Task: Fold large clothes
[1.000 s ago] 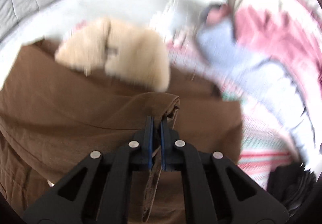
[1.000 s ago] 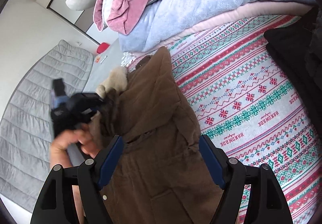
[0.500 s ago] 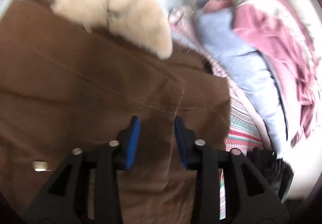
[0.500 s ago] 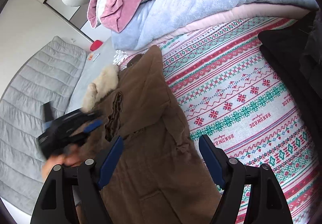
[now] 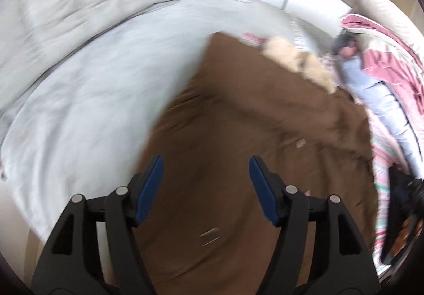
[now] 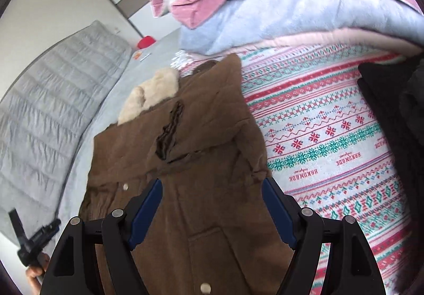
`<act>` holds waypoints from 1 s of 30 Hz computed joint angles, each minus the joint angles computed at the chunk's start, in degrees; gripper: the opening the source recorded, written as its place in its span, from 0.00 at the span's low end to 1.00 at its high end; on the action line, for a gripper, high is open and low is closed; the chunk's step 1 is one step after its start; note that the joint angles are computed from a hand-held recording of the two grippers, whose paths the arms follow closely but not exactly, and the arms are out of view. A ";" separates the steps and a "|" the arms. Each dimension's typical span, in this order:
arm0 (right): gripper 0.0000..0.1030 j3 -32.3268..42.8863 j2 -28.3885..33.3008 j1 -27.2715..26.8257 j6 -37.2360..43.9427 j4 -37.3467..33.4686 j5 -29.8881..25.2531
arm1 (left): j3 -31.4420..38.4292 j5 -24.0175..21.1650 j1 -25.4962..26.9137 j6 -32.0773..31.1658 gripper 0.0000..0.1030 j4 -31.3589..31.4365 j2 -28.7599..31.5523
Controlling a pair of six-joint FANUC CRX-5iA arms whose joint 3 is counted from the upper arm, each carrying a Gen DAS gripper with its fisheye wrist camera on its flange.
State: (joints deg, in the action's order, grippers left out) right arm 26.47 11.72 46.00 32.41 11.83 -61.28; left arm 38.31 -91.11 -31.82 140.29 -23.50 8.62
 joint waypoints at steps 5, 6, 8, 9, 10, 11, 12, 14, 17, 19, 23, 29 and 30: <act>0.76 -6.08 -5.40 2.74 -0.05 1.32 -2.13 | -19.97 6.07 2.11 5.61 0.66 5.28 -13.28; 0.76 -7.53 -6.60 3.23 -0.01 1.42 -2.62 | -22.28 6.75 2.20 6.10 0.66 5.69 -15.04; 0.76 -12.94 -11.01 4.52 -0.74 1.38 -2.93 | -26.12 7.60 1.61 7.00 0.66 5.70 -18.29; 0.76 -15.42 -13.04 5.06 -1.44 1.29 -2.58 | -27.70 7.86 0.70 7.94 0.66 5.02 -19.72; 0.76 -17.90 -15.06 5.61 -2.27 1.34 -2.18 | -29.09 8.23 -0.41 9.16 0.66 4.14 -21.05; 0.76 -21.45 -17.88 6.62 -3.80 1.88 -1.85 | -29.90 8.37 -1.15 9.95 0.66 3.75 -21.94; 0.76 -23.92 -19.89 7.45 -4.97 2.23 -1.92 | -31.67 9.10 -1.61 10.65 0.66 4.03 -23.53; 0.76 -28.97 -24.14 9.00 -7.26 1.64 -1.46 | -35.03 11.55 -1.57 11.72 0.66 6.12 -26.19; 0.76 -36.47 -30.62 10.94 -11.47 -1.10 2.94 | -38.29 15.24 -1.85 14.38 0.62 7.35 -28.90; 0.76 -40.94 -34.14 12.20 -15.10 -2.65 6.98 | -38.70 16.12 -2.55 15.29 0.60 7.08 -29.07; 0.73 -45.64 -37.10 14.30 -21.79 -1.61 11.23 | -40.20 18.32 -2.68 15.46 0.53 8.42 -29.71; 0.58 -46.00 -36.79 13.57 -20.85 -3.85 15.73 | -44.81 23.06 -0.19 15.48 0.36 13.40 -31.70; 0.57 -45.74 -36.46 13.48 -20.68 -4.34 15.65 | -45.51 23.61 0.01 15.69 0.35 13.78 -32.17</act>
State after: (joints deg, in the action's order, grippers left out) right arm -19.27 -24.74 59.48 11.72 7.49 -45.63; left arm -7.20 -67.50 -31.80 155.99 -9.72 -23.55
